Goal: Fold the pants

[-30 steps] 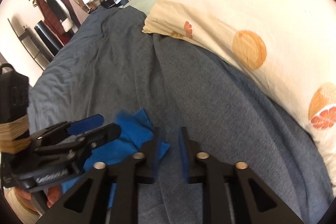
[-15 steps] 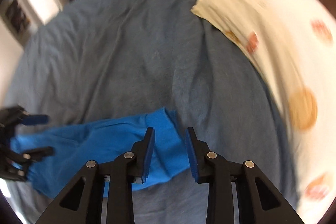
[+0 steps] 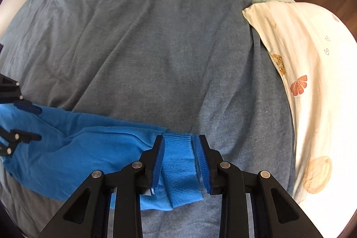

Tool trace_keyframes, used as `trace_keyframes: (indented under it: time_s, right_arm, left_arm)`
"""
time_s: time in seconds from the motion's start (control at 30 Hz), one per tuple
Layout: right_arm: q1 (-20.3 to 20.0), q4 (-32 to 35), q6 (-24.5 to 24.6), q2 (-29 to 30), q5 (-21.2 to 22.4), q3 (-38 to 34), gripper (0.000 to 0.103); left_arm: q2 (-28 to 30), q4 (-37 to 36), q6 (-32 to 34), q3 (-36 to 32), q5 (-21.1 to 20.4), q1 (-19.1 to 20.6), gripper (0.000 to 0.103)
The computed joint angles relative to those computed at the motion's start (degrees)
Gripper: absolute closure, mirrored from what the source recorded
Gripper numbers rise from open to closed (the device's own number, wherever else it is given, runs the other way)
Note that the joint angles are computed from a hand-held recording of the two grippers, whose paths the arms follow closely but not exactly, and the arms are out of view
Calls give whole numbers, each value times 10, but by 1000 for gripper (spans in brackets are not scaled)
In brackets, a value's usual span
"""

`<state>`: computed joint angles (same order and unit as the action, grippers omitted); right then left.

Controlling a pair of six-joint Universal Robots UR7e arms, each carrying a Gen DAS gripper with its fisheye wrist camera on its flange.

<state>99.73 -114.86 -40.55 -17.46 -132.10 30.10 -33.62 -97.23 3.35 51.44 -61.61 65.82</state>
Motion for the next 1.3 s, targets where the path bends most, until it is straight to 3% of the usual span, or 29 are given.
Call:
trace_keyframes:
  time_s: [0.1, 0.43, 0.63, 0.8, 0.83, 0.87, 1.03, 1.1, 1.23, 1.3]
  right_arm:
    - [0, -2, -1, 1, -4, 5, 72]
    - [-9, 15, 12, 4, 27, -7, 72]
    - [-15, 53, 23, 37, 44, -69, 72]
    - [-18, 65, 34, 50, 43, -89, 72]
    - [-18, 60, 33, 48, 44, -83, 75]
    - [-18, 52, 32, 43, 43, -73, 86]
    - [-14, -27, 23, -2, 49, 17, 88]
    - [-11, -72, 15, -20, 46, 56, 89]
    - [-7, -140, 6, -30, 34, 90, 89]
    - [-7, -137, 10, -22, 26, 77, 89]
  left_arm:
    - [5, 18, 1, -10, -13, 4, 75]
    - [29, 17, -9, -18, -16, 3, 77]
    - [33, -1, -9, -7, -12, 1, 80]
    - [24, -22, -5, 14, -11, 2, 94]
    - [18, -32, -3, 26, -11, 2, 95]
    - [12, -46, -3, 40, -8, 0, 95]
    - [-35, -115, -5, 106, 4, -15, 96]
    - [-53, -146, -8, 131, 26, -23, 96]
    - [-55, -140, -27, 124, 56, -25, 96]
    - [-44, -119, -34, 102, 64, -19, 96]
